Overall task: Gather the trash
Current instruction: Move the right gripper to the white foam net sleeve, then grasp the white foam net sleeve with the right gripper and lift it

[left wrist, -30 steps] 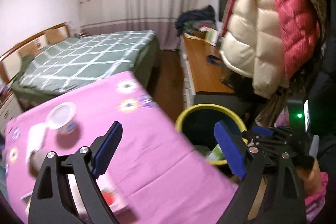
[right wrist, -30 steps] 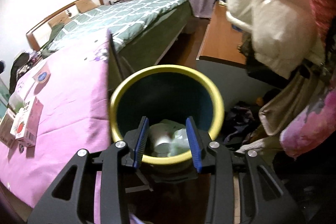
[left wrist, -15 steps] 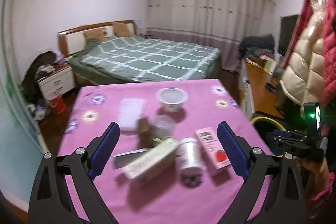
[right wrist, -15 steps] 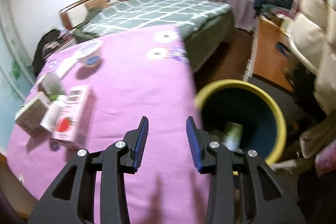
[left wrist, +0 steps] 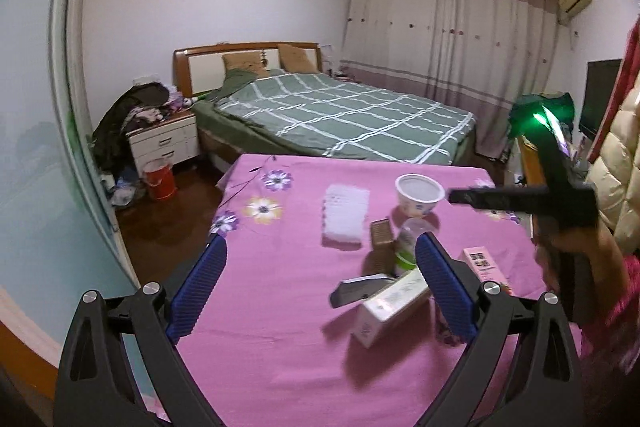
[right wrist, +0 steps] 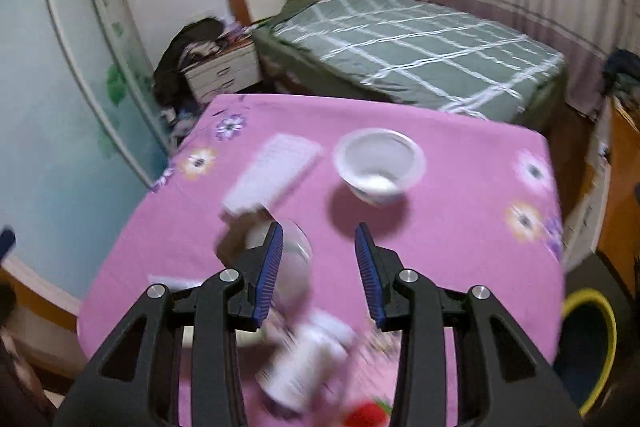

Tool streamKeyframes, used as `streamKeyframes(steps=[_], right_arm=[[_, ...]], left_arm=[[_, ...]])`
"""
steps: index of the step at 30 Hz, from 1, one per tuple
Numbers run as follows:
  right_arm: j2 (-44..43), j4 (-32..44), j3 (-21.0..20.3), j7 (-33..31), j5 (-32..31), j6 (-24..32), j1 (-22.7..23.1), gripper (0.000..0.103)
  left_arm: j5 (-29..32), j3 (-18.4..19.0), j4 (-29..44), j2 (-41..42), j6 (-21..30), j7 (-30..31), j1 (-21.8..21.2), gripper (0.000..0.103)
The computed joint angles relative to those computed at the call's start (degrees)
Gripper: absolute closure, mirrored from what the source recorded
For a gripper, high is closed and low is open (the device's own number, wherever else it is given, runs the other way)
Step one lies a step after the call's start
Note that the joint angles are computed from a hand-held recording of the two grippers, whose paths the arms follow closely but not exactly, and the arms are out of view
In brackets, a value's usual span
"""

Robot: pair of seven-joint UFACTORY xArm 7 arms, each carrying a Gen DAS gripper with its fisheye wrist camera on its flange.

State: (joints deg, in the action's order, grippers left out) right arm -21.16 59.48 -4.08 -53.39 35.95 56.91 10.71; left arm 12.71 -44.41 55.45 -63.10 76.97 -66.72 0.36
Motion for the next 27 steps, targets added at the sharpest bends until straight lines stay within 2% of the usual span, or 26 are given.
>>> streamKeyframes(steps=[3, 9, 13, 17, 18, 20, 22, 25, 27], right_arm=[[4.7, 3.7, 4.2, 4.7, -2.9, -1.2, 1.5, 0.067], [18.4, 16.4, 10.1, 17.2, -11.6, 2.7, 3.8, 0.067], [28.0, 26.5, 12.3, 26.6, -18.9, 7.4, 5.5, 0.067], [34.3, 32.5, 13.1, 32.8, -24.0, 10.4, 7.3, 0.064], [35.0, 32.9, 13.2, 33.7, -25.1, 10.4, 7.7, 0.059], [35.9, 33.0, 13.1, 35.5, -28.0, 9.5, 8.7, 0.056], [37.0, 33.3, 13.3, 37.2, -30.4, 9.7, 9.6, 0.05], [36.8, 31.8, 13.4, 38.3, -32.5, 8.2, 10.5, 0.048], [36.2, 30.4, 13.5, 38.1, -33.9, 6.5, 10.9, 0.052]], left_arm=[[-0.2, 1.0, -1.2, -0.6, 0.3, -0.3, -0.7, 0.009], [0.6, 1.3, -2.1, -0.4, 0.8, -0.5, -0.9, 0.009], [0.4, 2.2, -4.0, -0.7, 0.5, -1.4, -2.0, 0.009], [0.9, 2.7, -4.8, -0.8, 1.1, -1.8, -2.9, 0.009], [1.0, 2.9, -5.1, -1.1, 1.3, -1.9, -3.2, 0.009], [1.2, 3.0, -5.4, -1.4, 1.7, -2.3, -3.5, 0.009], [1.2, 3.1, -5.7, -1.9, 1.9, -2.7, -3.8, 0.009], [1.3, 3.4, -6.1, -2.4, 2.2, -3.1, -4.2, 0.009], [1.2, 3.5, -6.3, -2.5, 2.3, -3.2, -4.4, 0.009]])
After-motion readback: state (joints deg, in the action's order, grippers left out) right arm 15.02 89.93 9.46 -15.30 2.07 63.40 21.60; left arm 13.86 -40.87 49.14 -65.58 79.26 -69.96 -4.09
